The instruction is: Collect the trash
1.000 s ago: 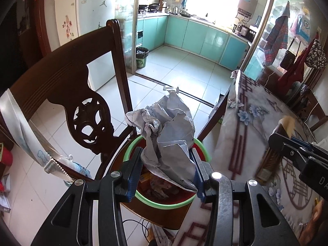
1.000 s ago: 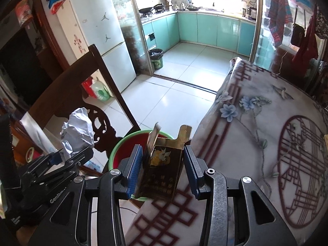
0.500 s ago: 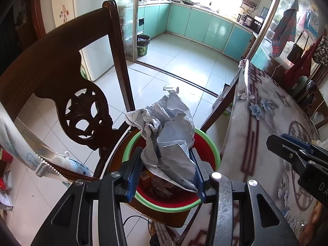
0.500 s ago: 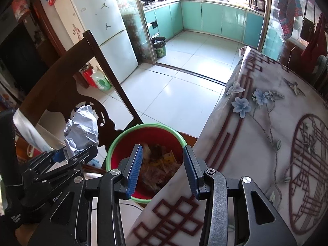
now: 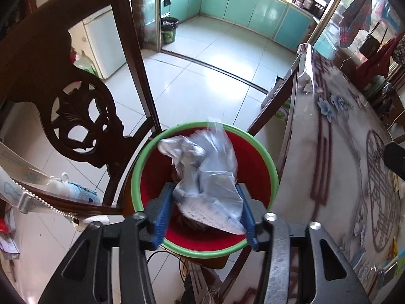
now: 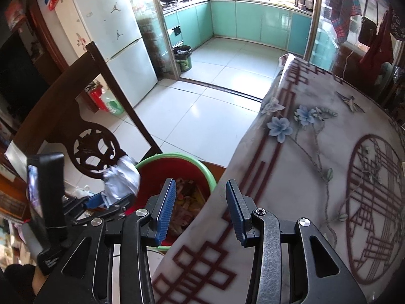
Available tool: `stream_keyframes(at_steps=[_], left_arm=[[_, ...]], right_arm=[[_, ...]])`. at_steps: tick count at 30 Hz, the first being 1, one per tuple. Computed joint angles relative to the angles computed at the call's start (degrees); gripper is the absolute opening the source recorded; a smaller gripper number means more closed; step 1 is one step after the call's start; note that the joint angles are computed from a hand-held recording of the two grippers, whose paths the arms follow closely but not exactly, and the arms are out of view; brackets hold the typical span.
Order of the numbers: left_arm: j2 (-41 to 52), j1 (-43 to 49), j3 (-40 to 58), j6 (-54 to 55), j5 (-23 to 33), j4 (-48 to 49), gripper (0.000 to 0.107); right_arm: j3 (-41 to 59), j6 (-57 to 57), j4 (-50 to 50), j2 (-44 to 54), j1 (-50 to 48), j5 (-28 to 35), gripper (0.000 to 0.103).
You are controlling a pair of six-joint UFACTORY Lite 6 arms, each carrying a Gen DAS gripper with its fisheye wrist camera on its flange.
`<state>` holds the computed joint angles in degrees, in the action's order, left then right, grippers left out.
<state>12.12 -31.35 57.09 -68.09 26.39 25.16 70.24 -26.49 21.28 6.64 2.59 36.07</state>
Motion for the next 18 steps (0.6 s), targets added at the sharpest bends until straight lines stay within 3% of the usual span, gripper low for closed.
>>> stream_keyframes(at_steps=[1,3,4,12,18], left_arm=[[0.36,-0.34,0.45,-0.88,0.35,0.53,0.059],[0.68,-0.99,1.28,-2.45,1.52,1.65,0.069],[0.87,-1.4,1.75,-3.26,2.04,2.17,0.069],[-1.98,-7.37,3.86,-12.12,6.65,6.53,0.069],[-4.92,-21.51,9.8,-29.18,19.99,18.28,0.069]], right_arm=[[0.01,-0.01,-0.14,-0.11,-0.33,0.11,0.042],[-0.9,0.22,-0.6,-1.24,-0.96,-0.1,0.062],[-1.58,0.11,-0.57,-2.03,-1.41,-0.38,0.066],[-5.21,-6.84,2.87,-8.99,-8.47,1.86,0.081],[-7.57,-23.57,13.02,-15.34,-20.34,9.66,0.085]])
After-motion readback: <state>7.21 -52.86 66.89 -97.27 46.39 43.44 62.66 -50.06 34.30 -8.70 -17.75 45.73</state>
